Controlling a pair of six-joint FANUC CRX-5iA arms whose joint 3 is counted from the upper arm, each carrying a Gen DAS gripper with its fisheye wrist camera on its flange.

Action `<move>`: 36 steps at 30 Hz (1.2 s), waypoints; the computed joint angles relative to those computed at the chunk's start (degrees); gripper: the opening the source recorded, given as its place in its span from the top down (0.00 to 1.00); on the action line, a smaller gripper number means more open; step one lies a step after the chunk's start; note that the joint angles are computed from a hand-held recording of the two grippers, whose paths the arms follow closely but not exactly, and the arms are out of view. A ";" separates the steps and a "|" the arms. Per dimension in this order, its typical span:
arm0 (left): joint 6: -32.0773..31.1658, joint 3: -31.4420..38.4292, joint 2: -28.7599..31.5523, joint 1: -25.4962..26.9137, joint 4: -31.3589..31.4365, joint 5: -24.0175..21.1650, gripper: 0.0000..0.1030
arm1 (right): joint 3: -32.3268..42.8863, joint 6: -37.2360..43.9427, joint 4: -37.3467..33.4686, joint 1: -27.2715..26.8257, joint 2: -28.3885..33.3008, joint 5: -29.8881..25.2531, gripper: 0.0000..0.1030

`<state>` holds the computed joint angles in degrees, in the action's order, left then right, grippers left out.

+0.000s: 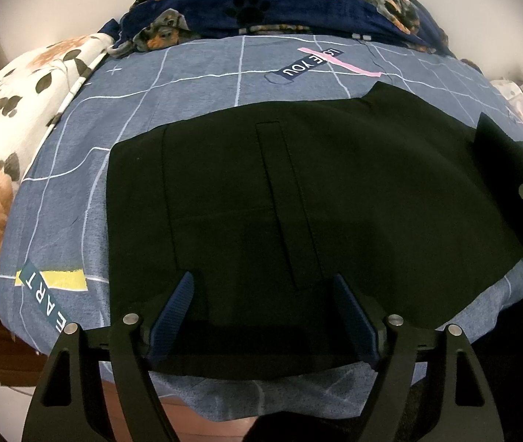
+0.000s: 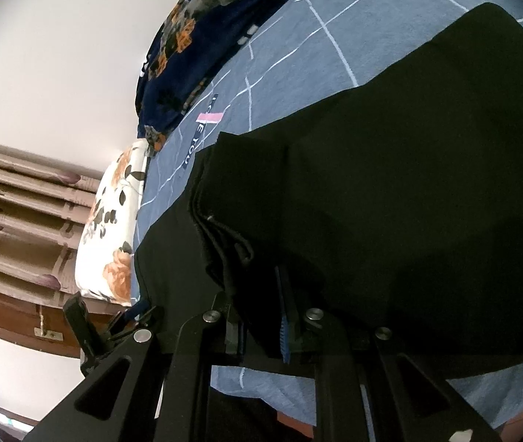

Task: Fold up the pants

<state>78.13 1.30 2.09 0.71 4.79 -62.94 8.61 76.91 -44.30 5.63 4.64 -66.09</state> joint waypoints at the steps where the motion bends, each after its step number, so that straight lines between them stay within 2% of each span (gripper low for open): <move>1: -0.13 -0.11 -0.08 0.09 0.05 0.03 0.24 | 0.04 0.12 0.03 0.10 0.03 -0.10 0.86; 6: 0.11 0.10 0.07 -0.07 -0.04 -0.04 0.23 | 0.23 0.57 -0.35 0.47 0.19 -0.90 0.86; 12: 0.06 0.04 0.06 -0.07 -0.04 -0.01 0.22 | 0.63 0.54 -2.88 -0.62 0.96 -2.17 0.80; 15: 0.08 0.06 0.06 -0.09 -0.08 -0.03 0.22 | 0.78 0.80 -5.54 -1.76 1.39 -3.42 0.69; 20: 0.06 -0.01 0.02 -0.06 -0.07 -0.03 0.22 | 0.88 2.52 -11.59 -4.28 1.97 -5.20 0.45; 23: 0.14 0.09 0.09 -0.14 -0.11 -0.07 0.22 | 0.45 3.11 -14.60 -5.60 2.12 -5.69 0.39; 33: 0.17 0.05 0.03 -0.08 -0.13 0.02 0.21 | 0.79 3.95 -13.75 -5.18 2.53 -6.27 0.38; 36: 0.61 -1.39 -1.71 0.10 0.28 2.52 0.21 | 0.89 4.02 -15.17 -6.09 2.75 -7.07 0.38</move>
